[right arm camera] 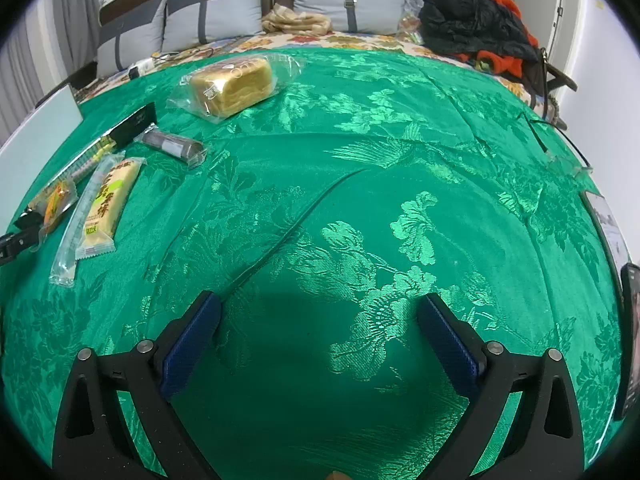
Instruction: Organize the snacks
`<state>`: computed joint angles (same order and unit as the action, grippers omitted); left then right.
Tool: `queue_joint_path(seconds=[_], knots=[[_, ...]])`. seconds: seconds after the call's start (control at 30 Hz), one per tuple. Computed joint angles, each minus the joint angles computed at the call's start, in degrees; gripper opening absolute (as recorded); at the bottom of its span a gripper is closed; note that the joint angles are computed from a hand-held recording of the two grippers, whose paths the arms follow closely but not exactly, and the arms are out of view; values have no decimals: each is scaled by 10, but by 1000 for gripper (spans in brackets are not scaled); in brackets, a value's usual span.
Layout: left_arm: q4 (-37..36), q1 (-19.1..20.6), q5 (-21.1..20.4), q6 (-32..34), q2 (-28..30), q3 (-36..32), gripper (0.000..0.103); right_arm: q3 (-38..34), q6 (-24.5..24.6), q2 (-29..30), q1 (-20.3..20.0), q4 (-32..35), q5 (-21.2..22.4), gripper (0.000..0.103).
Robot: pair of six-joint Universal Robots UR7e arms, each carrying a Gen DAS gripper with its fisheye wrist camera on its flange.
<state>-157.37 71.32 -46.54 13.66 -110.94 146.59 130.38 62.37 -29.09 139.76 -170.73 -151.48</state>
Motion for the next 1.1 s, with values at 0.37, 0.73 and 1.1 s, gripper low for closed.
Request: queue_joint_path(seconds=[0.37,0.73,1.1], knots=[[1,0,2,2,-1,-1,103,0,-5,2,-2,-9,2,102],[63,0,-8,6,-24,-11,103,1,-6,2,-2,-11,3,102],[256,19,-161,-47,-59,-126,101,1,-5,2,-2,-9,3,102]])
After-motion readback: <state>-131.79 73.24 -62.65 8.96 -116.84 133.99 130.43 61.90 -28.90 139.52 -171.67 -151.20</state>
